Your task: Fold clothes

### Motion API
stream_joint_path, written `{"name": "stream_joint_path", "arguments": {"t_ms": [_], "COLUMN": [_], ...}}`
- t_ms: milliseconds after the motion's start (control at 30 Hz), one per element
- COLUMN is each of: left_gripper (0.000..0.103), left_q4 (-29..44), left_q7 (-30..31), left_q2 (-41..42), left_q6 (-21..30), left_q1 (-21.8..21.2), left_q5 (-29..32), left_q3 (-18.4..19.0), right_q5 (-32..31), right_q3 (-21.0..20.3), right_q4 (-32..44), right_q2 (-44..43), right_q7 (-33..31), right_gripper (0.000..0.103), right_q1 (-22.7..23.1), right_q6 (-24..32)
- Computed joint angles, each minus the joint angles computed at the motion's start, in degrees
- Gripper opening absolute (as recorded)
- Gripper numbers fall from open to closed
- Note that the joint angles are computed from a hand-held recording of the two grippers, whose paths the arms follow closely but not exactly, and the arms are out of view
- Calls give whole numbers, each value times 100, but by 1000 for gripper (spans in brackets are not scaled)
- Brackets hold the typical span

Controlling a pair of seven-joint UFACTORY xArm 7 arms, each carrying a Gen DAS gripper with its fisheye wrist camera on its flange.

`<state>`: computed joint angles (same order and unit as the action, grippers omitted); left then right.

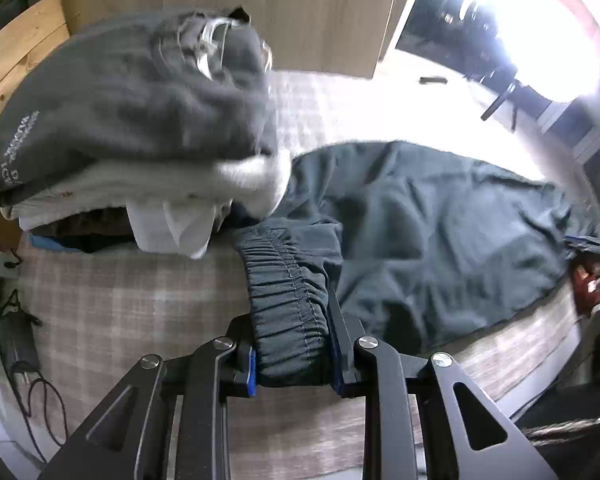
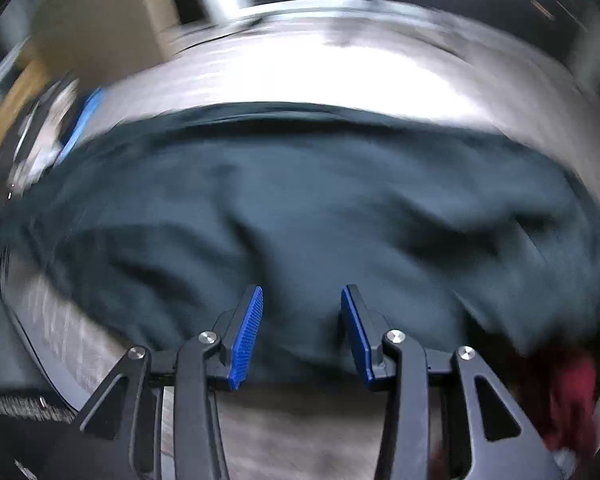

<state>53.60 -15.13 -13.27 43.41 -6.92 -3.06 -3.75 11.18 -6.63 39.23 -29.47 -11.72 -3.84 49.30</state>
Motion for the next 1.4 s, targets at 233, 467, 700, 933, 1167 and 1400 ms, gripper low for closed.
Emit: {"name": "stream_joint_path", "arguments": {"t_ms": [233,467,700,933,1167,1400], "left_gripper": [25,25,25,25,25,25], "left_q4": [123,535,647,492,489,293], "left_q7": [-754,-1033,-1148,-1036,-926,-642], "left_q2": [568,1109,1075,966,1026,692], "left_q6": [108,182,193,126,90,219], "left_q1": [104,-65,-164,-133,-126,-25], "left_q5": [596,842,793,762,663,549], "left_q3": [-79,-127,-97,-89,-68,-9], "right_q5": [-700,306,1623,1793,840,603], "right_q3": [-745,-1625,-1571,-1183,-850,-805], "right_q4": [-189,558,1379,1673,1937,1612], "right_q2": [-666,68,1485,1651,1982,1410], "right_q7": [907,461,505,960,1606,1125], "right_gripper": [41,52,55,56,61,27], "right_q1": [-1616,-1672,-1636,-1972,-2071,-1881], "right_q6": [-1,-18,127,194,128,-237]}}
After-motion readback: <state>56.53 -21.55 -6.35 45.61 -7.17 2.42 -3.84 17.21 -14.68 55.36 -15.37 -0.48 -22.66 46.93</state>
